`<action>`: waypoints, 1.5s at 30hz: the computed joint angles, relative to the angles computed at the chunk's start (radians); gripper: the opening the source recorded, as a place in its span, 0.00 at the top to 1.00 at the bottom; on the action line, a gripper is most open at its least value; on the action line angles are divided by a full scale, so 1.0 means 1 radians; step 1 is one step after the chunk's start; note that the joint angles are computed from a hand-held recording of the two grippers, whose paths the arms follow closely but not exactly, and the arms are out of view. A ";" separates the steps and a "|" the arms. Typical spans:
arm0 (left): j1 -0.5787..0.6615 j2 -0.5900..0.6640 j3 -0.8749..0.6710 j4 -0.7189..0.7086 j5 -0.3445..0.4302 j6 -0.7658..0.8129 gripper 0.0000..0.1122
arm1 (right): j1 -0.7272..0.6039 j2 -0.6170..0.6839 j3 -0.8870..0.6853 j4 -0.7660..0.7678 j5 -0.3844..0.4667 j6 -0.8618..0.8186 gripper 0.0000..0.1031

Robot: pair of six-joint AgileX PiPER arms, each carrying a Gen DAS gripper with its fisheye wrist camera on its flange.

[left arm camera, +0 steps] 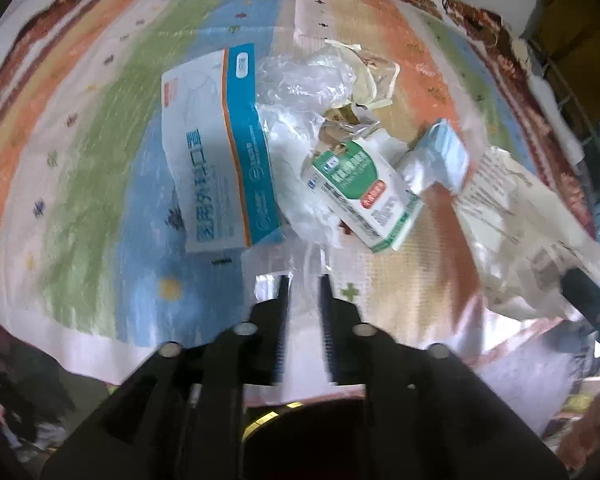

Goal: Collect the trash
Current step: 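Carry the white bag and clear cup over the gold-rimmed bin with both tools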

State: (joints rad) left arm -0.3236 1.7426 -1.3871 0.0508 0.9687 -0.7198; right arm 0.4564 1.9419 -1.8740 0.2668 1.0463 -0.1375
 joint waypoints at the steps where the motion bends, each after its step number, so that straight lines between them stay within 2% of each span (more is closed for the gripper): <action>1: -0.008 0.012 -0.014 0.030 0.012 -0.012 0.73 | 0.004 -0.008 0.014 -0.003 -0.002 -0.003 0.82; 10: -0.014 0.076 -0.042 0.074 0.031 -0.005 0.71 | 0.019 -0.064 0.101 -0.010 -0.021 -0.014 0.82; 12: -0.006 0.062 -0.027 0.055 0.022 0.009 0.82 | 0.029 -0.073 0.113 -0.016 -0.028 -0.019 0.82; 13: 0.000 0.058 -0.021 0.039 0.018 0.022 0.95 | 0.032 -0.077 0.120 -0.016 -0.030 -0.019 0.82; 14: 0.004 0.054 -0.016 0.022 0.016 0.035 0.96 | 0.032 -0.077 0.120 -0.013 -0.027 -0.021 0.82; 22: 0.049 -0.085 0.069 -0.064 -0.037 0.077 0.97 | 0.060 -0.155 0.207 0.016 -0.046 -0.031 0.82; 28: 0.051 -0.209 0.136 -0.094 -0.057 0.067 0.97 | 0.089 -0.277 0.323 0.025 -0.135 -0.032 0.82; 32: 0.052 -0.293 0.169 -0.121 -0.064 0.065 0.97 | 0.090 -0.317 0.370 0.047 -0.140 -0.033 0.82; 45: -0.041 -0.509 0.282 -0.153 -0.131 -0.005 0.97 | 0.096 -0.463 0.550 0.029 -0.198 -0.023 0.82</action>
